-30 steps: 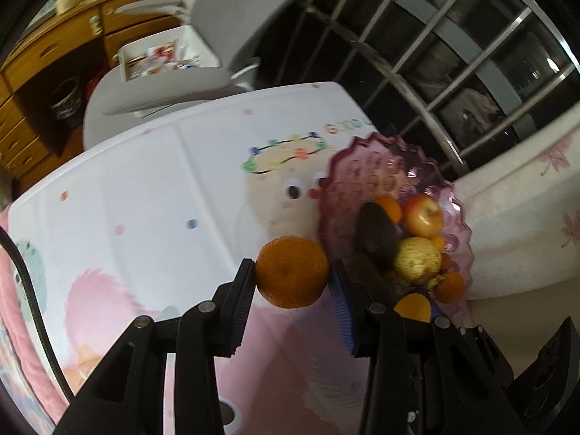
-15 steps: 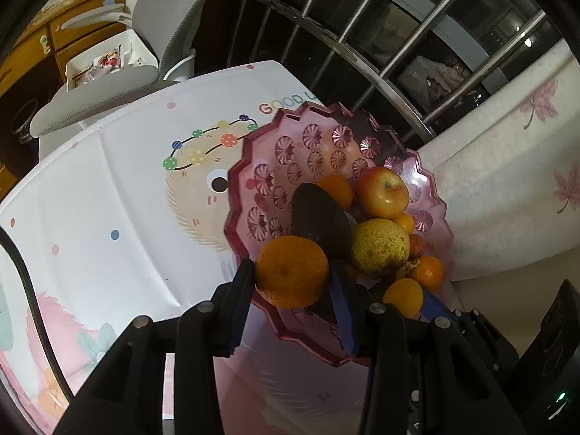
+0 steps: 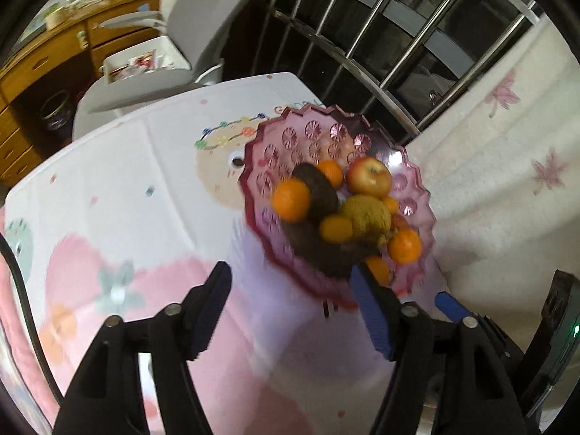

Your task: Organize fruits

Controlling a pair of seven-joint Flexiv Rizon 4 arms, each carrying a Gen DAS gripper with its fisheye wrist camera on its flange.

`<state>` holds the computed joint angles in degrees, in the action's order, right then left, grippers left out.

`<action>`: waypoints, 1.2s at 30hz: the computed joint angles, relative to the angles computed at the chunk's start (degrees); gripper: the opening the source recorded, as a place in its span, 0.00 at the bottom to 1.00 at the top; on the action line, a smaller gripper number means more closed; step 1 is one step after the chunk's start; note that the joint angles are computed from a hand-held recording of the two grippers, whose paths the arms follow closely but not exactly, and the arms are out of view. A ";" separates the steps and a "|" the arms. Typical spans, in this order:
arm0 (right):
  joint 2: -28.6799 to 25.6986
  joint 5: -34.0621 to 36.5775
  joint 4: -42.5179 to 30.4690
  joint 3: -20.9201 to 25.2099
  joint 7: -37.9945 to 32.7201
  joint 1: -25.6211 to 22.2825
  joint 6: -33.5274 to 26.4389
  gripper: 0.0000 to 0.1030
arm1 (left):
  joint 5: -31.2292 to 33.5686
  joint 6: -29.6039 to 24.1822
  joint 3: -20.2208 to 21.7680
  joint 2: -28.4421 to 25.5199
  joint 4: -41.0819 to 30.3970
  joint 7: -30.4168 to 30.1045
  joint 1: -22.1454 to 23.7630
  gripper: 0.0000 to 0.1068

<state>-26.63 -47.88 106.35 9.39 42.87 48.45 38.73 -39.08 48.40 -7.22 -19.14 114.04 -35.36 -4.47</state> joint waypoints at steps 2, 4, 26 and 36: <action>0.83 1.47 0.18 1.12 0.27 0.63 -0.86 0.70 | -0.71 0.20 0.92 3.32 3.63 0.68 0.34 0.67; 1.30 3.62 -0.09 2.38 -0.19 1.22 -1.64 0.73 | -1.33 -0.41 2.17 6.24 6.74 0.92 0.66 0.70; 4.25 20.29 0.17 8.85 -32.02 0.01 9.19 0.81 | 3.04 -0.14 13.15 32.24 28.52 -16.80 2.39 0.77; 13.02 24.34 0.59 10.80 -43.93 0.18 2.40 0.87 | 11.70 1.25 12.69 44.93 29.76 -27.71 0.10 0.77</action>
<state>-13.62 -23.54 106.94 20.19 -1.05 48.64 41.13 -27.38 49.65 5.47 25.79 143.79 -63.06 -4.38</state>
